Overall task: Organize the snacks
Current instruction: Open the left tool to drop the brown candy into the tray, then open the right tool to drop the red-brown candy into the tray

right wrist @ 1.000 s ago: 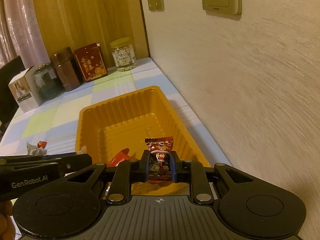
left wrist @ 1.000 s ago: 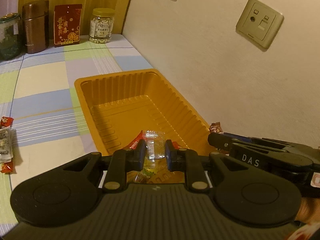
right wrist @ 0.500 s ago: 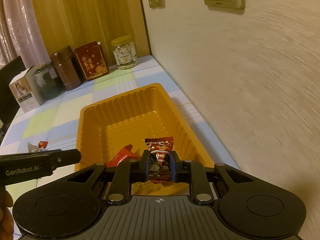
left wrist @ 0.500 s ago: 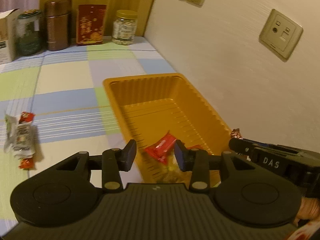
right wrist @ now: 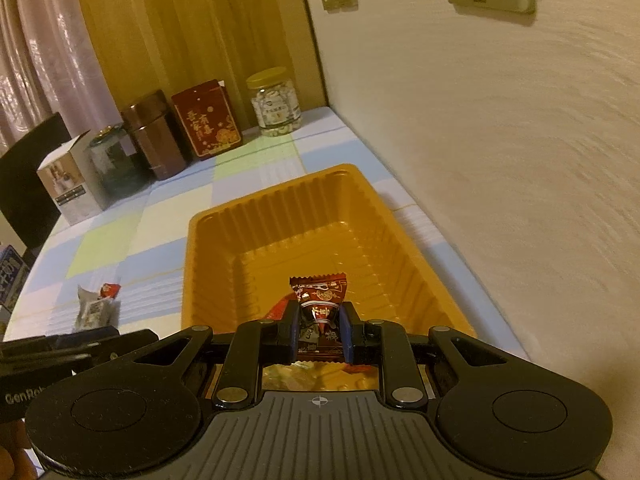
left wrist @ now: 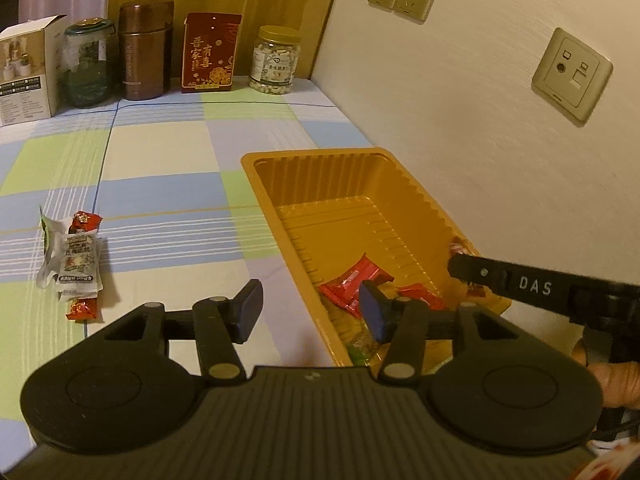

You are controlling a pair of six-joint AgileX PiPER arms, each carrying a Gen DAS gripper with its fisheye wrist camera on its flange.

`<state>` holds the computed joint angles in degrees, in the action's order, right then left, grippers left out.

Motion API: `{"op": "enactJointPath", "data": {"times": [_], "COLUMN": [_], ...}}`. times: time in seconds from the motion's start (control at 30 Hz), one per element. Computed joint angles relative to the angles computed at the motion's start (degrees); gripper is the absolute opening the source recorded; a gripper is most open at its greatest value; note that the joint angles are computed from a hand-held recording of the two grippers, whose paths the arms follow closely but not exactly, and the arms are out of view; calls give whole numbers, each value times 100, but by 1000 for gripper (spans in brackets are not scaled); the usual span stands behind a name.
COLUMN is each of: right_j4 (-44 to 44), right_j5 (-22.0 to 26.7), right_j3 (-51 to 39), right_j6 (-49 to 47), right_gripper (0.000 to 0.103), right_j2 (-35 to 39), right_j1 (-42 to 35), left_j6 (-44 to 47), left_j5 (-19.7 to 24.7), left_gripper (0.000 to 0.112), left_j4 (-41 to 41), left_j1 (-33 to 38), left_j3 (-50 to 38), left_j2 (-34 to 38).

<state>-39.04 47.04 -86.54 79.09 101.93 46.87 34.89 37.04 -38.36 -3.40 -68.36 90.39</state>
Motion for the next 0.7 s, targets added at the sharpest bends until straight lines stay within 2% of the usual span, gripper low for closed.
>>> {"op": "enactJointPath", "data": {"times": [0.03,0.1,0.17,0.23,0.4,0.7], "right_j4": [1,9,-118,-205,-222,-165], "right_j5": [-191,-233,-216,-279,31,1016], "right_j3": [54,15,53,187,274,45], "right_j6": [-2,-19,172,414,676,1129], "right_gripper": [21,23,40,47,48,51], "right_j2": [-12,22,2,-91,-231,-323], "right_j1": [-42,-59,-28,-3,211,922], "left_j6": [18,78,102,146,314,624], "left_j5": [3,-17,-29,-13,112,466], "left_gripper": [49,51,55,56,57,63], "left_j4": [-19,-64,-71,-112,-230,-271], "left_j1": [25,81,133,212,462,956], "left_j3": [7,57,105,175,399,767], "left_j2": [-3,-39,-75,-127,-347,-974]}}
